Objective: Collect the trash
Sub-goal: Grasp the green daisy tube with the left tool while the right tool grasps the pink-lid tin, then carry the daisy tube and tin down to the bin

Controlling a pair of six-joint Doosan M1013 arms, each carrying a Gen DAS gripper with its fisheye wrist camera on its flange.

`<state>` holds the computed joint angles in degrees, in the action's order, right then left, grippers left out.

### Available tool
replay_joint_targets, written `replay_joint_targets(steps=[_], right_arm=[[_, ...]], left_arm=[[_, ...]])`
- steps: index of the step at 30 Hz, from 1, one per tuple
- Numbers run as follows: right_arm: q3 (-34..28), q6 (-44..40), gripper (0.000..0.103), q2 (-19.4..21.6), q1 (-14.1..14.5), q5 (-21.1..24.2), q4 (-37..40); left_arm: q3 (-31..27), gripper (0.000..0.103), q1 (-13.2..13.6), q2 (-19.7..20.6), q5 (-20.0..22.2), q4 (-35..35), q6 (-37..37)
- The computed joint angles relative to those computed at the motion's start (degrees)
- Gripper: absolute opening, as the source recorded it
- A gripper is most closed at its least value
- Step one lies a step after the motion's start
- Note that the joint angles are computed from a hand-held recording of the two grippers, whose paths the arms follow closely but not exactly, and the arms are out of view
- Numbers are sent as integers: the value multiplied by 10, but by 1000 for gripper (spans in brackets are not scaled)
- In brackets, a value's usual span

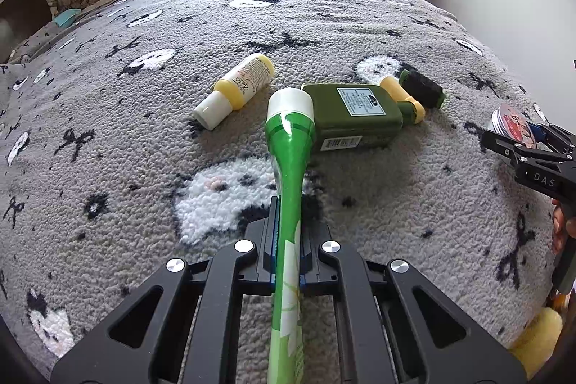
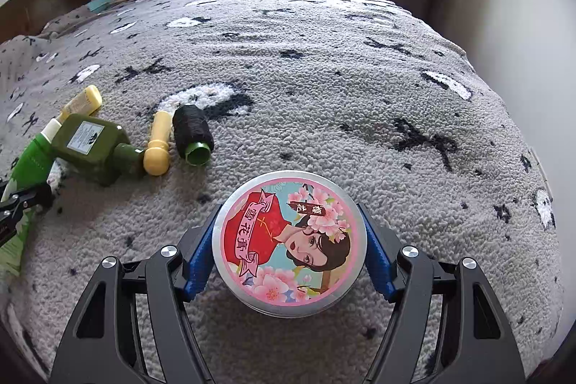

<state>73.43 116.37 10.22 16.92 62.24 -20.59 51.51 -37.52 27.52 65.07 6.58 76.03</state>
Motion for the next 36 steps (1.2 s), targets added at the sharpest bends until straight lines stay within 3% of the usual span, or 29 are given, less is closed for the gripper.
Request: replay_joint_targets(steps=[8,18,28,36], right_arm=[[22,17,71,-31,29,-5,-14],[60,64,71,-79,89,-33,-64],[100,114,71,-127,155,-51,-114],[128,142,71,-154,195,-39,-126]], left_arm=[[81,6,-11,-59,-41,-12,25],[157,6,-25,-139,-99,21,2],[230,6,-62,-219,-143,86,-29],[286,6,-93,-266,-149,100,-40]])
